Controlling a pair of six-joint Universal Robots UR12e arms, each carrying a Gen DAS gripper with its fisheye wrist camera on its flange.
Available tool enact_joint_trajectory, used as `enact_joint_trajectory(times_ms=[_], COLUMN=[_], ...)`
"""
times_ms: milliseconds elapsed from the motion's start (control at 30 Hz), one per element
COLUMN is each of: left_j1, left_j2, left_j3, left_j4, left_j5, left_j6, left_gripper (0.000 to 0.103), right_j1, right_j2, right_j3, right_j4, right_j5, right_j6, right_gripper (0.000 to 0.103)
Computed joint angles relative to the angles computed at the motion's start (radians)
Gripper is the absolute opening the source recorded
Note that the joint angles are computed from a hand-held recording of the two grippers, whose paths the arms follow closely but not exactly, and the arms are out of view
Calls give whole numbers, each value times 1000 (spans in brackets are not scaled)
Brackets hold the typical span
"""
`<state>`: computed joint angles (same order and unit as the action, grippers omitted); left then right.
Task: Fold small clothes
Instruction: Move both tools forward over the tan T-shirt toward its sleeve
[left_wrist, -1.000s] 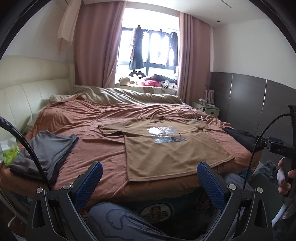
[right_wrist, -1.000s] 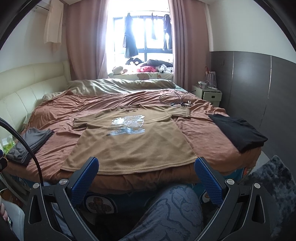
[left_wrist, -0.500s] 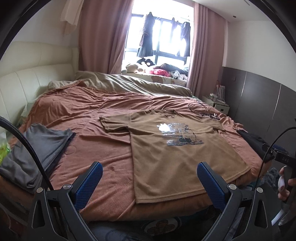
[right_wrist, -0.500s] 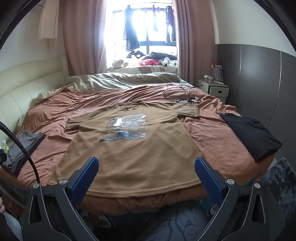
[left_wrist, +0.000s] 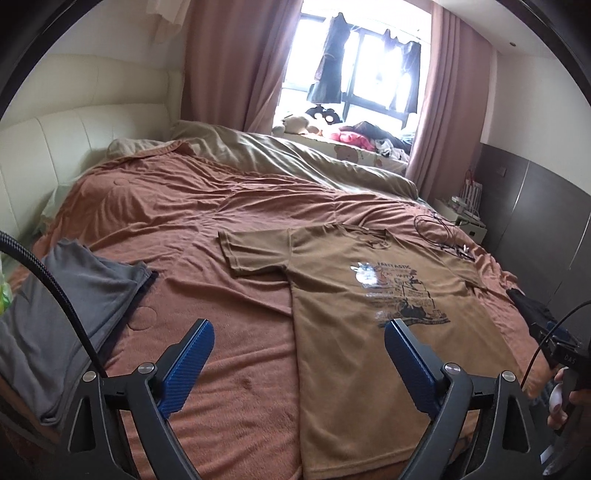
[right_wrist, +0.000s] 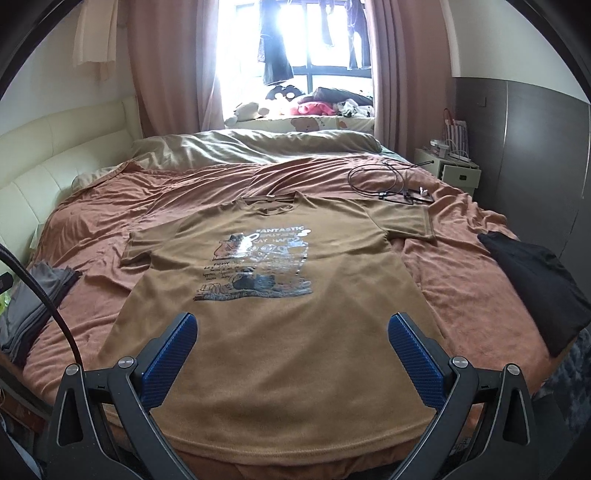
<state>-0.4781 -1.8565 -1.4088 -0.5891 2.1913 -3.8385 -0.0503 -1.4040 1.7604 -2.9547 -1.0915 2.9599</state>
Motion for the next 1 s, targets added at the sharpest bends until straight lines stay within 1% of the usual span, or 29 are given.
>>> enact_joint_trajectory(times_ms=[100, 200, 267, 333, 367, 433, 467, 600, 667, 867, 933, 1000], left_j1=[24, 47, 64, 79, 86, 103, 113, 145, 161, 207, 220, 234], left_j2=[-6, -14, -19, -28, -33, -41, -45, -62, -73, -104, -116, -128], left_j3=[9, 25, 32, 46, 53, 63, 68, 85, 95, 120, 132, 143], left_j4=[-8, -37, -44, -56, -63, -73, -79, -89, -94, -113, -131, -148], left_j5=[-14, -29, -45, -59, -64, -84, -99, -135, -148, -201, -219, -242], left_j6=[-19, -51, -63, -67, -68, -73, -83, -102, -106, -130, -133, -135], left_gripper=[88, 81, 79, 78, 77, 71, 70, 62, 60, 58, 50, 48], right_j1=[13, 25, 32, 42, 48, 57, 61, 72, 77, 108, 120, 129], right_j2=[32, 63, 84, 106, 118, 144, 158, 202, 220, 291, 314, 335], right_j3=[-42, -83, -116, -148, -167, -206, -226, -297, -324, -435, -471, -506], right_j4=[14, 40, 69, 90, 101, 123, 137, 199, 213, 289, 314, 349], right_j5=[5, 16, 36, 37, 39, 39, 44, 79, 90, 75, 69, 68], right_j6=[-16, -43, -63, -75, -79, -80, -79, -79, -82, -123, -135, -147], right_gripper=[103, 103, 103, 103, 103, 103, 103, 103, 103, 103, 103, 98])
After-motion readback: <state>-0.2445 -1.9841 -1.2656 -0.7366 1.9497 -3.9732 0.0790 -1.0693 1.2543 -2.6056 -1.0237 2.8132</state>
